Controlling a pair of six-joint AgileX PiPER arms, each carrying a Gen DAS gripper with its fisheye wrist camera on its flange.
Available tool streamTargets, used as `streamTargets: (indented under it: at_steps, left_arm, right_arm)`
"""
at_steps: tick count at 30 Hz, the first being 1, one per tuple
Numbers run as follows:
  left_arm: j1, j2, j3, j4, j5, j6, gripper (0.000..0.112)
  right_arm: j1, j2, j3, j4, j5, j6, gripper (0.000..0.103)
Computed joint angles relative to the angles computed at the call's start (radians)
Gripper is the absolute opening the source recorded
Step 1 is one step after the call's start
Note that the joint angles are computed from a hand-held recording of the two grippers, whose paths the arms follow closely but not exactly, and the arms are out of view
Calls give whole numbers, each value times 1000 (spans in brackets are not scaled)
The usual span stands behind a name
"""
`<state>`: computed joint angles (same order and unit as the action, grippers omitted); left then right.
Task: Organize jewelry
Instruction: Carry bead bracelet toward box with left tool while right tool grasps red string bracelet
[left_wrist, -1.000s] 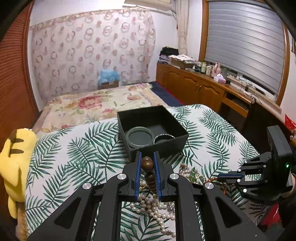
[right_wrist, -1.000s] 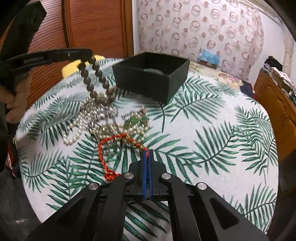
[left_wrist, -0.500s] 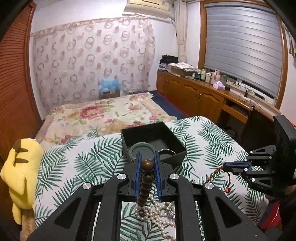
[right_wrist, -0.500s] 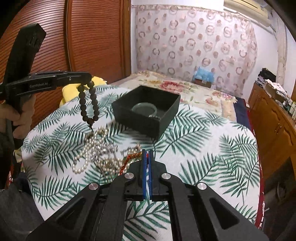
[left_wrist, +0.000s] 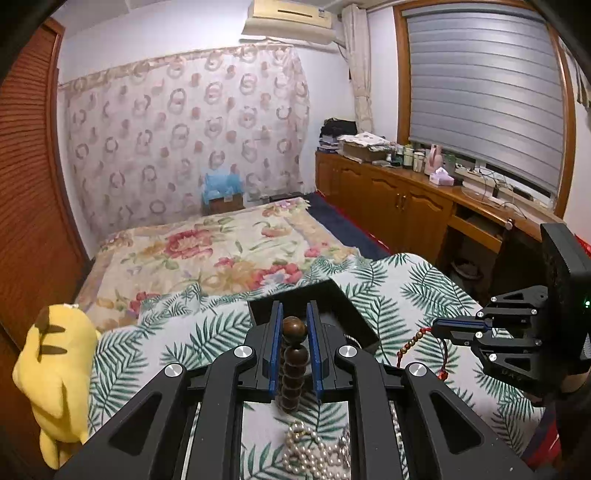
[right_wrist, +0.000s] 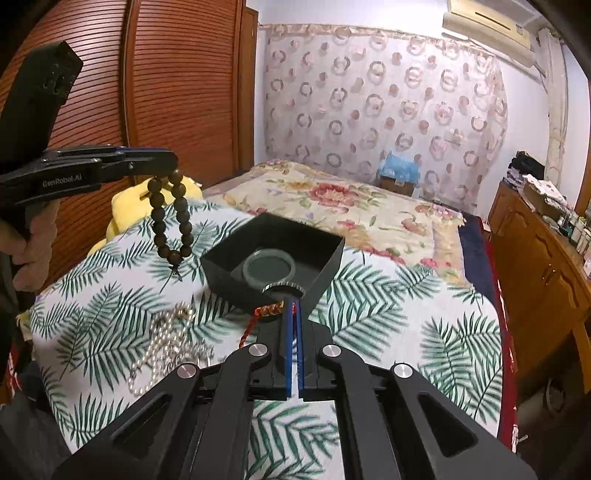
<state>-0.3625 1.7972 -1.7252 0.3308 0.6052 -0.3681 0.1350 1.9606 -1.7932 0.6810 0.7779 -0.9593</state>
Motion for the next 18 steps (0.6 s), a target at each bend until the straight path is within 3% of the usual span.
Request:
streamTargets:
  at_steps: [9, 18]
  left_arm:
    - [0, 108, -173, 5, 71, 26, 12]
    - [28, 201, -261, -90, 99, 79, 12]
  right_arm:
    - [18, 101, -201, -50, 34, 103, 2]
    - [22, 199, -354, -99, 91, 183, 2]
